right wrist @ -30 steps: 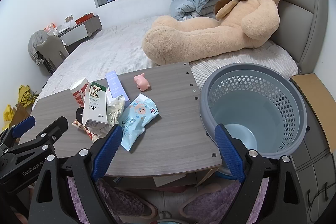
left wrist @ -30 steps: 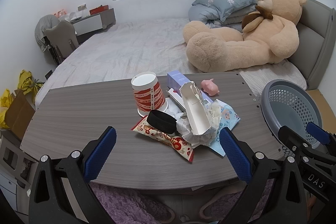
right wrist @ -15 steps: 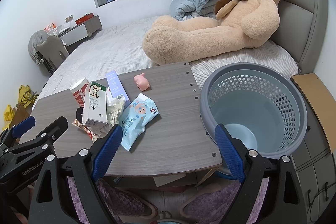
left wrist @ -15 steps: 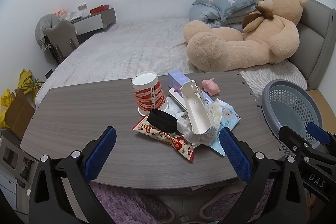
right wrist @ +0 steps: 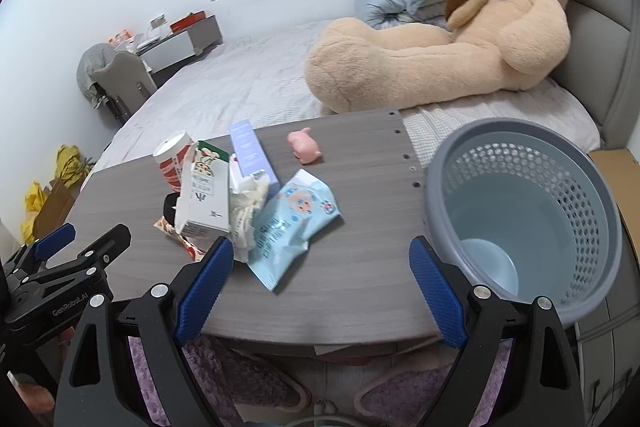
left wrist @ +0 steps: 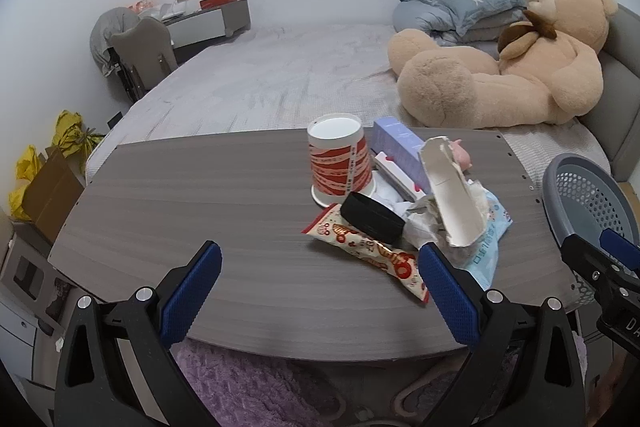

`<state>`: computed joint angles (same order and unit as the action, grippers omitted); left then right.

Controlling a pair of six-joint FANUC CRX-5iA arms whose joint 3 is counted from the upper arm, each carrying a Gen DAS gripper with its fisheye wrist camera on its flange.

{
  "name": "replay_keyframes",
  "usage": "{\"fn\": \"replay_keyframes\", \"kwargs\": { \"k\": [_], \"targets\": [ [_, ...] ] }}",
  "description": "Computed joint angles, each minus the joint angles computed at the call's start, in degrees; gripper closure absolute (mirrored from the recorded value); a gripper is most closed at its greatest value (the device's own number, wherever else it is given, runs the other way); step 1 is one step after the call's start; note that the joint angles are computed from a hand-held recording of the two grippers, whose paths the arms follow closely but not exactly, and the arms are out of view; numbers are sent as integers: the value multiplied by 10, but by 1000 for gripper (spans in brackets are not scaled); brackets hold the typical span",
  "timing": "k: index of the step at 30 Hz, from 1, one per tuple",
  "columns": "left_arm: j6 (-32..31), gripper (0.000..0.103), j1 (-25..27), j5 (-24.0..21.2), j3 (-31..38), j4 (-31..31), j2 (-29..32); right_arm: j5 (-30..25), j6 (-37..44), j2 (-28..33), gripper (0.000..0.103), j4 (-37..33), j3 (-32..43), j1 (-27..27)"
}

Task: Collect trash
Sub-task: 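Grasp the white milk carton with the right gripper while the left gripper approaches the paper cup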

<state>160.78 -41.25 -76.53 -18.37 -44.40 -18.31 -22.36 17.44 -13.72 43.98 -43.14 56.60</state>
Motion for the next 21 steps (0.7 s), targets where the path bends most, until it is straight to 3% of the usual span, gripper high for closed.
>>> {"fn": "replay_keyframes", "kwargs": {
  "k": [5, 12, 16, 21],
  "targets": [
    [-4, 6, 38, 9, -23, 9, -24, 23, 80, 36, 18, -63, 43, 6],
    [-3, 6, 58, 0, -38, -3, -32, 4, 190, 102, 18, -161, 123, 22],
    [-4, 6, 83, 11, -55, 5, -48, -15, 210, 137, 18, -168, 157, 31],
    [-18, 6, 124, 36, -78, 27, -70, -27, 180, 169, 18, -127, 176, 39]
  ]
}}
